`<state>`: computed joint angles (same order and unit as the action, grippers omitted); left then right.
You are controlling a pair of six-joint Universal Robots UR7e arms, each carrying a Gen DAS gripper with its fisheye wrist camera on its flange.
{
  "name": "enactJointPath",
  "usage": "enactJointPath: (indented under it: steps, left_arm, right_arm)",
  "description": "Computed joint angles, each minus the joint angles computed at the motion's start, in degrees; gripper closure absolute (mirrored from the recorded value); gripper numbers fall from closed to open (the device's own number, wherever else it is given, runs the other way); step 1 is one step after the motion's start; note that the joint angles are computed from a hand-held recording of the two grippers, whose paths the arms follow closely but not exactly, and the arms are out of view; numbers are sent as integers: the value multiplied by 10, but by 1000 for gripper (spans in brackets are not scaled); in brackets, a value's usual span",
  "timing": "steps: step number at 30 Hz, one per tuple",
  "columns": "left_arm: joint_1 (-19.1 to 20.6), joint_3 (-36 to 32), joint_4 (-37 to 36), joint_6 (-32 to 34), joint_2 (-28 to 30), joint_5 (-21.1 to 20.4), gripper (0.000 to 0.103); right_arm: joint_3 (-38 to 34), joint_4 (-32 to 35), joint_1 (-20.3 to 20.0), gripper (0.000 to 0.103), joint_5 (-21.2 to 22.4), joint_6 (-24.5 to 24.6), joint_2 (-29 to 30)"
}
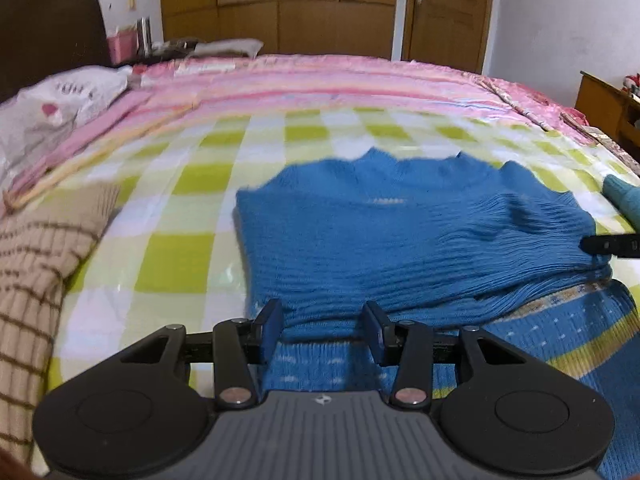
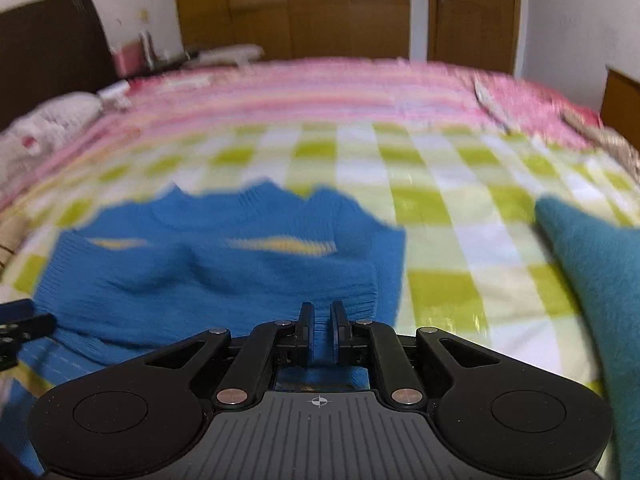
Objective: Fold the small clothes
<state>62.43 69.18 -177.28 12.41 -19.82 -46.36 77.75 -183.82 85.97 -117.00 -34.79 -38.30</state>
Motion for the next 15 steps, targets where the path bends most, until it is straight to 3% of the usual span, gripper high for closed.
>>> enactJointPath:
  steps: [7, 15]
  left_arm:
    - [-11, 46, -17, -1, -25, 8, 54]
    - [-31, 178, -35, -60, -100, -2, 55]
  right_arm:
    - [52, -21, 0, 92, 29, -7, -34]
    - [187, -24, -3, 92, 47, -15, -127]
